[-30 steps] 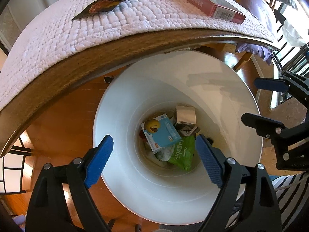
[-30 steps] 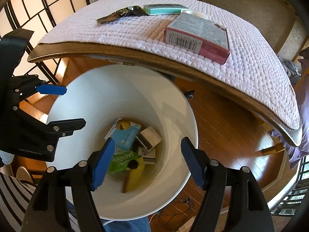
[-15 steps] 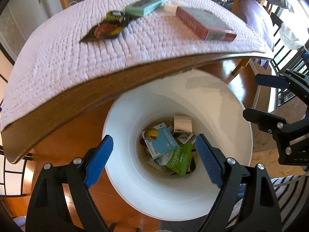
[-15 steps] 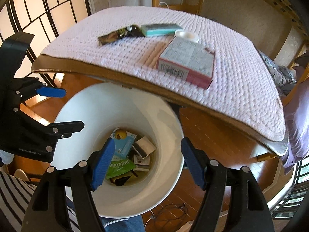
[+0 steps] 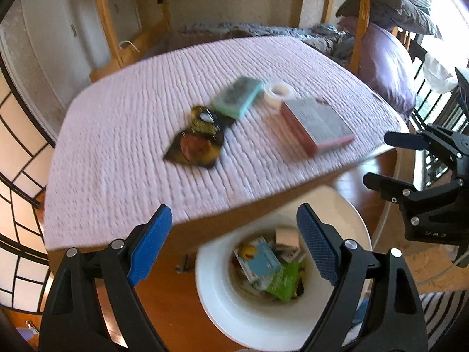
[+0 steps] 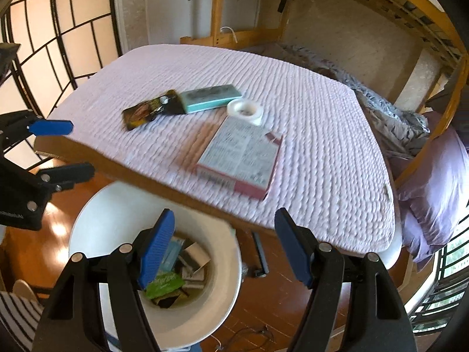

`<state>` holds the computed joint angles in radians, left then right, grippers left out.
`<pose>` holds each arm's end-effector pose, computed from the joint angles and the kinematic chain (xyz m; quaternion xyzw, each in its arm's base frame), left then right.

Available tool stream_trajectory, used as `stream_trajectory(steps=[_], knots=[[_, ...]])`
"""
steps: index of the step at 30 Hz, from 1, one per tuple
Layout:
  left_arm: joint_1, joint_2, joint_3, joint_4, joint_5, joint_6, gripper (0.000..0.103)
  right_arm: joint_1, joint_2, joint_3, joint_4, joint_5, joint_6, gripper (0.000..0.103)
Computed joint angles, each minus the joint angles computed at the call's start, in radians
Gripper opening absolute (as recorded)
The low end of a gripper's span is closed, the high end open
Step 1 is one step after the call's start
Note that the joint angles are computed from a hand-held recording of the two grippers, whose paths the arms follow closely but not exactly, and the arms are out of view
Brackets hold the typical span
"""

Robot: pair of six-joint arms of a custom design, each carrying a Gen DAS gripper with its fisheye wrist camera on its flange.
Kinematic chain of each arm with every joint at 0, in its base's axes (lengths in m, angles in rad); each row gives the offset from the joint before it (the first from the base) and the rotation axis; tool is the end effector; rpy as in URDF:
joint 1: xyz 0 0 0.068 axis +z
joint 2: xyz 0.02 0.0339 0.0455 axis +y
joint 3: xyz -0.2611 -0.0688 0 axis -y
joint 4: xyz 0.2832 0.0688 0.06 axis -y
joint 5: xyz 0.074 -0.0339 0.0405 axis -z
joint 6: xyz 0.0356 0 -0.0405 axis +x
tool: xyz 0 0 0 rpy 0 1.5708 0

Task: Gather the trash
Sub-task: 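Move both tools back over the bed toward the remaining items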

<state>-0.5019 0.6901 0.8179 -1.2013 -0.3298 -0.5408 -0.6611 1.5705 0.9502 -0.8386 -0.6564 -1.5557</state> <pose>0.1311 -0.0588 0.2807 -0.0590 0.9551 0.0171 0.2897 0.2475 -0.1650 0.1572 -0.4251 0.8444 0.0962 0.3117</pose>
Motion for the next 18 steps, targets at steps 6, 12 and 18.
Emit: stream_trajectory(steps=[6, 12, 18], knots=[[0.136, 0.058, -0.001, 0.101, 0.05, 0.123, 0.089, 0.08, -0.007, -0.024, 0.12, 0.015, 0.15, 0.07], [0.248, 0.139, 0.001, 0.192, 0.106, 0.223, 0.089, 0.151, 0.009, -0.019, 0.197, 0.038, 0.296, 0.076], [0.346, 0.222, 0.009, 0.26, 0.166, 0.315, 0.089, 0.214, 0.006, -0.03, 0.265, 0.067, 0.418, 0.085]])
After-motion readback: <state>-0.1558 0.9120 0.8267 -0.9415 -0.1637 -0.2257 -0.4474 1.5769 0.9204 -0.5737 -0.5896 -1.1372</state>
